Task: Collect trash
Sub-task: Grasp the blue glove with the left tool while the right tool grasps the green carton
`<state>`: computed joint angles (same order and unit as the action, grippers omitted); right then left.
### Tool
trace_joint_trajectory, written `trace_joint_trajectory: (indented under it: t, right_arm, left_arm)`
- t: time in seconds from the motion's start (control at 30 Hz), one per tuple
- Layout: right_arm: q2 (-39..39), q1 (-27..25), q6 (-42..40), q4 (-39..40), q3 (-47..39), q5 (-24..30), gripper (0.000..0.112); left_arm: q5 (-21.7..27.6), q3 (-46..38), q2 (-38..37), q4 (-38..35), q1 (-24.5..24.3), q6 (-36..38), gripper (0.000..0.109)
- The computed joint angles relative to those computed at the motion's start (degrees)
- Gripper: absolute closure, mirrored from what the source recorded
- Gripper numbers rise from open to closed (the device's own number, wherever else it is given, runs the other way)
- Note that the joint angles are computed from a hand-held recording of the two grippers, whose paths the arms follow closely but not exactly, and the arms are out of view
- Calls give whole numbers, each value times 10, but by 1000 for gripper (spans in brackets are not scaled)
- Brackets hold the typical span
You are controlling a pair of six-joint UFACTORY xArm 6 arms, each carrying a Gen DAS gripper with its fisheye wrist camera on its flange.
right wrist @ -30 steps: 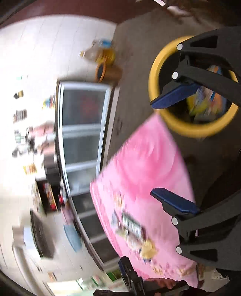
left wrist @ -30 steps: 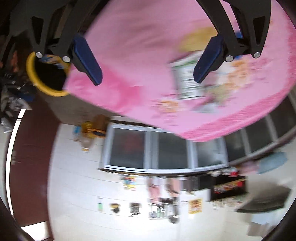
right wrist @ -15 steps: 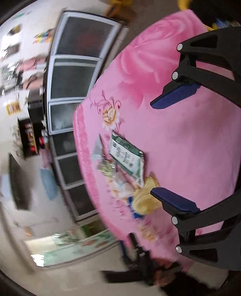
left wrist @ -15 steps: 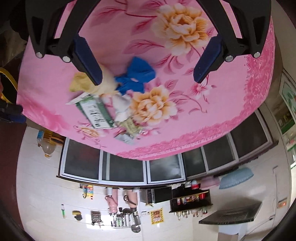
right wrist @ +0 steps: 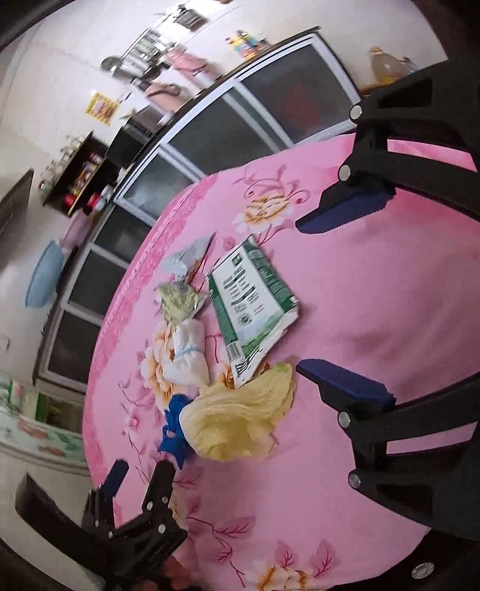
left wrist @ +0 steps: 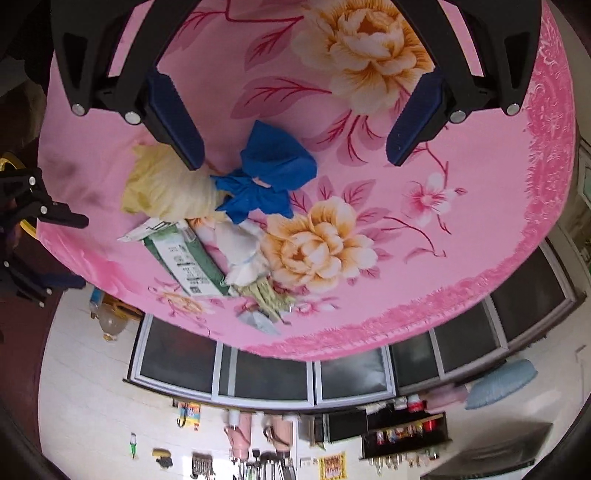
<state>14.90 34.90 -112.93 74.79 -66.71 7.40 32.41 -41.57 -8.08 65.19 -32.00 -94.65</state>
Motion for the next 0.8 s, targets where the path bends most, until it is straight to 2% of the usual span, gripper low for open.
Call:
trace_joint_trajectory:
  t: [0.17, 0.3, 0.37, 0.5, 0.57, 0.67, 0.7, 0.73, 0.77, 0.8]
  right_arm:
    - [25, 0, 105, -140, -18, 16, 46]
    - [42, -4, 172, -224, -35, 36, 46]
    - [57, -11, 227, -285, -57, 71, 50]
    - [86, -11, 267, -335, -89, 90, 51]
    - [104, -14, 299, -368, -114, 119, 52]
    - [122, -16, 330, -403, -137, 140, 59]
    - [130, -19, 343, -413, -151, 159, 63]
    - [136, -21, 355, -421, -162, 176, 65]
    - [143, -24, 370, -432, -177, 199, 72]
    - [149, -25, 385, -444, -186, 210, 80]
  left_arm:
    - [-109, 4, 23, -68, 58, 57, 13]
    - [-152, -2, 48, -125, 82, 104, 13]
    - [-167, -7, 60, -148, 91, 126, 13]
    - [-192, -18, 84, -199, 107, 178, 13]
    - [-207, -25, 96, -228, 115, 205, 13]
    - [-235, -31, 111, -262, 126, 234, 13]
    - [-241, -36, 118, -276, 128, 248, 15]
    - [-245, -39, 121, -291, 129, 263, 24]
    - [-260, -42, 130, -330, 129, 300, 29]
    - [-267, -43, 134, -372, 126, 338, 39]
